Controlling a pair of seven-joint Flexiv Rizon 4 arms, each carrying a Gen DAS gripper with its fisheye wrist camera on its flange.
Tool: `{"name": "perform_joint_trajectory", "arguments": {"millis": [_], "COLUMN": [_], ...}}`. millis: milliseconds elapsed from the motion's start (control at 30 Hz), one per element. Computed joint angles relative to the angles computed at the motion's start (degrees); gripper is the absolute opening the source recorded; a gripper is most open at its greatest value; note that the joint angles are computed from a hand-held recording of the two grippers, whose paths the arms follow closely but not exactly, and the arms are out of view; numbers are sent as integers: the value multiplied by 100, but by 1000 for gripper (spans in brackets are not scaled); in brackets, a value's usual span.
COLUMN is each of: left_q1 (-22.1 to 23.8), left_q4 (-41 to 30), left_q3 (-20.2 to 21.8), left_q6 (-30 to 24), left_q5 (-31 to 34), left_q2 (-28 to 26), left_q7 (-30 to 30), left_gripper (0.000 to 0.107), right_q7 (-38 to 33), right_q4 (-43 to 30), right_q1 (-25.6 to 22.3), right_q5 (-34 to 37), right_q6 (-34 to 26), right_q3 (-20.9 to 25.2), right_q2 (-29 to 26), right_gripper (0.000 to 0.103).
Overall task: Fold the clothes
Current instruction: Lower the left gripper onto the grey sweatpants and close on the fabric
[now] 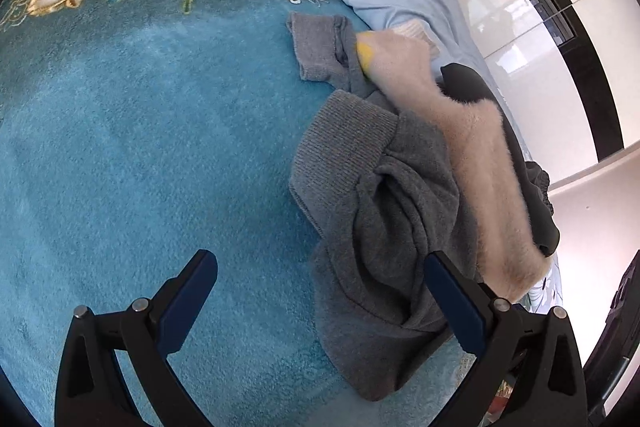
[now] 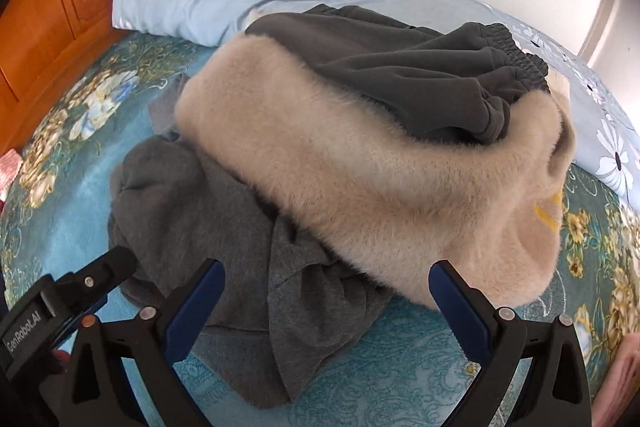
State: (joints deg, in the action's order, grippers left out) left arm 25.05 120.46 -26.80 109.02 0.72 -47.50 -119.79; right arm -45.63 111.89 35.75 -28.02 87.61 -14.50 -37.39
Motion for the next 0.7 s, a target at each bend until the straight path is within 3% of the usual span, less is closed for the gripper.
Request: {"name": "perform_joint_trajectory", "arguments": {"millis": [100, 200, 267, 300, 333, 367, 467, 567, 633, 700], "left_q1": [575, 962, 982, 887, 832, 870, 1111, 916, 903, 751], "left_q4": [-58, -337, -575, -666, -682, -607, -81, 620, 1088, 1383], "left_q3": [-668, -1171, -1285, -1208, -1147, -1173, -1190, -523, -132, 403], "left_q6": [8, 11, -189, -351, -459, -378, 415, 1184, 1312, 1059], "left_q5": [284, 599, 650, 586, 488, 403, 232, -151, -282, -335], "left_q2": [-382, -873, -1010, -958, -900, -906, -797, -37, 529, 1105], "left_q7": [29, 191, 413, 535, 615, 623, 66, -736, -1029, -1236], "left_gripper": [102, 93, 59, 50, 32, 23, 17, 16, 16, 16], "right_q7": [92, 69, 102, 135, 191, 284, 478, 613, 727, 863], "right_q4": [120, 295, 565, 753, 936, 1118, 1496, 1711, 1833, 1851], "right_q1": [416, 216, 26, 5, -1, 36, -84, -412, -606, -744], "right_q5": [-147, -172, -192, -267, -367, -504, -692, -643, -640, -525], "right_q6": [1, -316, -377, -448, -504, -525, -711, -792, -704, -782], "right_q3": [-480, -247, -51, -53, -79, -160, -83, 251, 456, 810], "right_q2": [-27, 224, 450, 612, 751, 847, 1090, 1217, 1289, 1380], "right_gripper": [103, 103, 103, 103, 103, 103, 103, 103, 103, 103]}}
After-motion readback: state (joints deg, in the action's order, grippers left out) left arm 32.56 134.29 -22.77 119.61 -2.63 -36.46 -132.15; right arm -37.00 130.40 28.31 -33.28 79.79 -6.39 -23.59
